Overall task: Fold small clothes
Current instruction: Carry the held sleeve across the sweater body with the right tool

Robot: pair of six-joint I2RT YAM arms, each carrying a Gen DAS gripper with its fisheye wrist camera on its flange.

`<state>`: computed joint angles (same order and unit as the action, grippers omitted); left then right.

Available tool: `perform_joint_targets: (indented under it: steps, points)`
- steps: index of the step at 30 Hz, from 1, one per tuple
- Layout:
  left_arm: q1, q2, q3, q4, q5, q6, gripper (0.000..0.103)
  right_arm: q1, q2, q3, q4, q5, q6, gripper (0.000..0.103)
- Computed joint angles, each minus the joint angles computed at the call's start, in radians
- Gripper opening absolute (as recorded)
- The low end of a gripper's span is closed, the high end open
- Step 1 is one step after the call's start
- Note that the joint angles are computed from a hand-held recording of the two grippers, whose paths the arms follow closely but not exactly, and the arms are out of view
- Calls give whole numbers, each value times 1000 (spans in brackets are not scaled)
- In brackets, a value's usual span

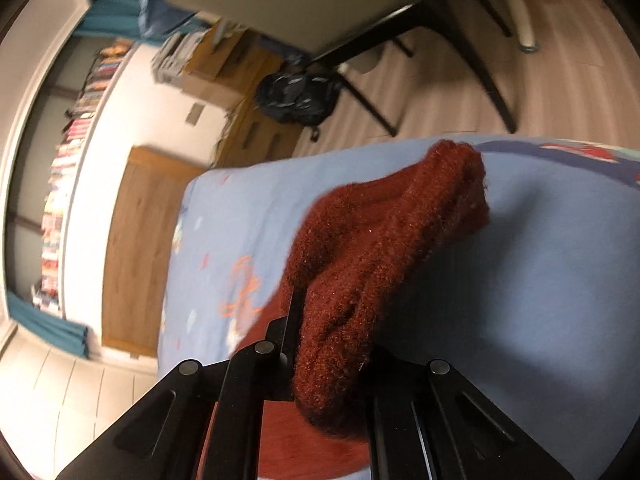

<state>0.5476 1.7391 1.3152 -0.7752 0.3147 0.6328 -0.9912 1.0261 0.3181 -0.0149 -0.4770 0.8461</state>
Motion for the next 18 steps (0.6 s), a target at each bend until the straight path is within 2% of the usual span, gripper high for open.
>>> perform_joint_targets:
  steps: [8, 14, 18]
  points:
    - [48, 80, 80, -38, 52, 12, 102, 424, 86, 189, 27, 177, 180, 8]
    - [94, 128, 129, -35, 89, 45, 101, 770, 317, 408, 117, 306, 311, 8]
    - [131, 187, 201, -71, 118, 69, 101, 976, 535, 630, 155, 360, 358, 8]
